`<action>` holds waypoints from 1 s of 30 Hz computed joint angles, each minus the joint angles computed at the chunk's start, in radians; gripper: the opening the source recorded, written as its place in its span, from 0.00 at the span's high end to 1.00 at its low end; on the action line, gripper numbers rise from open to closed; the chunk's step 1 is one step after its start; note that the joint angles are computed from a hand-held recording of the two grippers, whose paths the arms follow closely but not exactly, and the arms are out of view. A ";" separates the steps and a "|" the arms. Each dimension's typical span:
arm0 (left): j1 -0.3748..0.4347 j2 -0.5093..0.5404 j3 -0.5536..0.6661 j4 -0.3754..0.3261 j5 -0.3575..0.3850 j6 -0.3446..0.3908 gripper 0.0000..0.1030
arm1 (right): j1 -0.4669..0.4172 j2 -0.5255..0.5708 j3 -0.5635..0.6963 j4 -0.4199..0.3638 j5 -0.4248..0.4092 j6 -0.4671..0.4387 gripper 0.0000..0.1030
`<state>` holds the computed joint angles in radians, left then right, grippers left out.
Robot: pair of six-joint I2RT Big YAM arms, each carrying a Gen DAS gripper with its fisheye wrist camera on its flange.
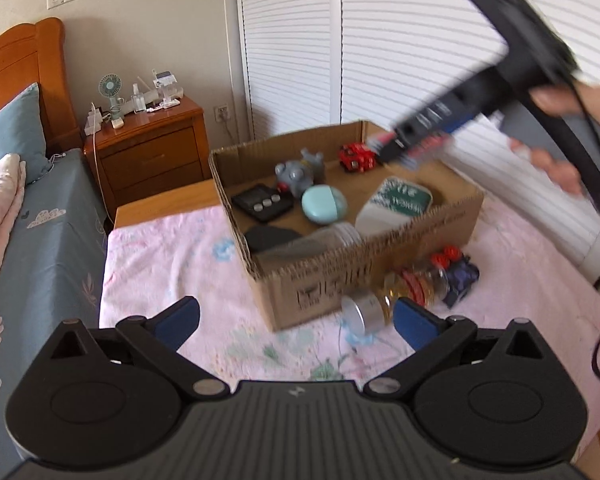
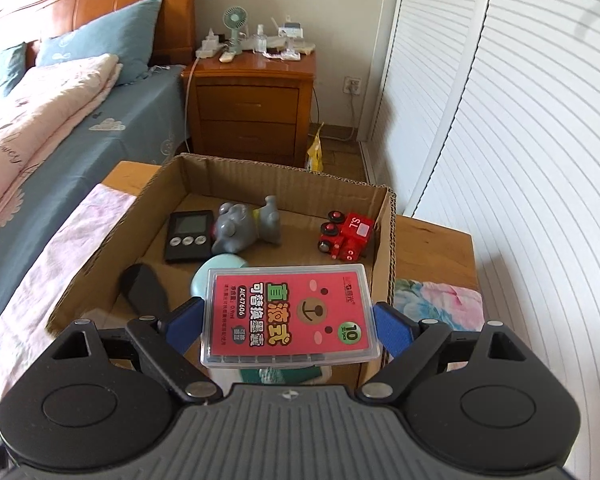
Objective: Organize rigid objects
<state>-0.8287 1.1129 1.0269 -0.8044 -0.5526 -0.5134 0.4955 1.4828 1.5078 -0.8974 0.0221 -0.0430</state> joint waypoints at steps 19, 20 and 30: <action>-0.017 -0.015 -0.019 -0.017 0.002 -0.070 0.01 | 0.005 0.010 -0.002 0.030 0.035 0.072 0.00; -0.017 -0.014 -0.016 -0.024 0.005 -0.076 0.01 | 0.007 -0.002 -0.013 0.029 0.040 0.077 0.00; -0.047 -0.010 -0.005 -0.069 -0.025 -0.115 0.01 | 0.031 -0.166 -0.213 0.120 0.117 0.154 0.00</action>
<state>-0.8753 1.1031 1.0220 -0.8737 -0.5777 -0.6279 0.5265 1.3172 1.2944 -0.7770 0.1395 0.1114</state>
